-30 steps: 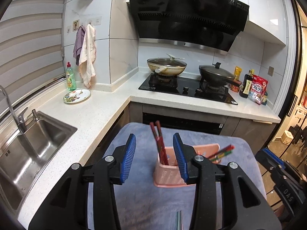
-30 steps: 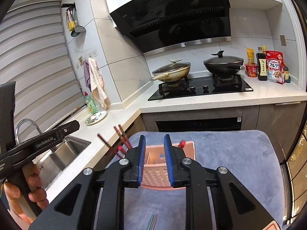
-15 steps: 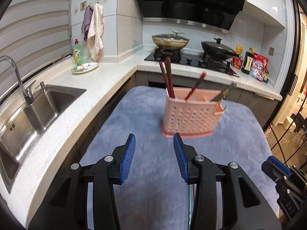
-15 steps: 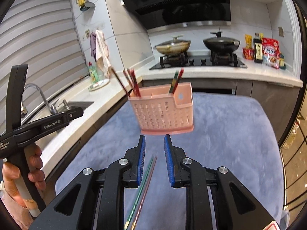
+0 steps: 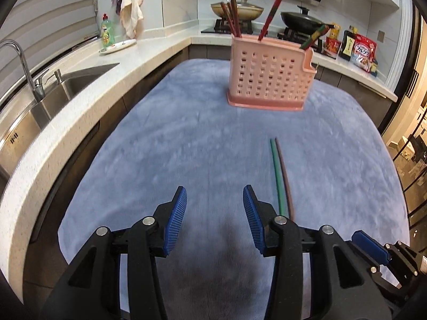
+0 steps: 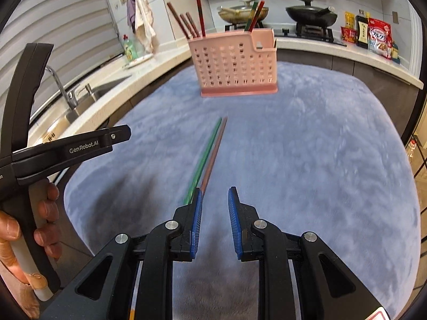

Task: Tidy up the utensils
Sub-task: 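Move both open tools back toward the last green and brown chopsticks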

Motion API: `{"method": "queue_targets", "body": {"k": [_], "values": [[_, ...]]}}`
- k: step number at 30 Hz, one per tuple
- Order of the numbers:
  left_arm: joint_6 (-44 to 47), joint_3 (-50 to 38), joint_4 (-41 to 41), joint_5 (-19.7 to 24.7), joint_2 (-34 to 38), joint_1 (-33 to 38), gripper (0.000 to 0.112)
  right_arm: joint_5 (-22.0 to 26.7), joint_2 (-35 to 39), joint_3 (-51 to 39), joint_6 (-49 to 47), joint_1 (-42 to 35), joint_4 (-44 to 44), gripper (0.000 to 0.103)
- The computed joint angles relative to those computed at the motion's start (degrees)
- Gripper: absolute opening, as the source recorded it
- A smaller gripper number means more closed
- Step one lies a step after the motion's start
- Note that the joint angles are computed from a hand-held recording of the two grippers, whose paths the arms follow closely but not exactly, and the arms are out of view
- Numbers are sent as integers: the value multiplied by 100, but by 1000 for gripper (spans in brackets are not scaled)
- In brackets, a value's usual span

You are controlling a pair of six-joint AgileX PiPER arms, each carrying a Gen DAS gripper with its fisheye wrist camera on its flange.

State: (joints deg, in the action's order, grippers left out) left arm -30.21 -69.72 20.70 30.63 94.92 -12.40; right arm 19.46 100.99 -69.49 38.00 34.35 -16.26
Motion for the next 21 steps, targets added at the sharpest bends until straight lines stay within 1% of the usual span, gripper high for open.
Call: {"method": "queue_targets", "body": {"k": [2, 4, 10, 11, 13, 17, 21], "values": [[-262, 239, 260, -71, -59, -69, 42, -70, 33, 115, 8, 59, 61, 21], [-425, 459, 411, -151, -128, -111, 42, -108, 88, 190, 267, 161, -162, 21], [-572, 849, 549, -281, -229, -148, 43, -244, 250, 267, 162, 273, 58, 21], [-581, 926, 552, -306, -254, -147, 46, -254, 290, 264, 169, 304, 70, 21], [-613, 1021, 567, -348, -288, -140, 47, -256, 342, 244, 116, 317, 137, 21], [-590, 1162, 530, -387, -317, -120, 47, -241, 494, 163, 59, 356, 270, 21], [-528, 1201, 444, -393, -277, -82, 47, -246, 597, 100, 101, 365, 220, 21]]}}
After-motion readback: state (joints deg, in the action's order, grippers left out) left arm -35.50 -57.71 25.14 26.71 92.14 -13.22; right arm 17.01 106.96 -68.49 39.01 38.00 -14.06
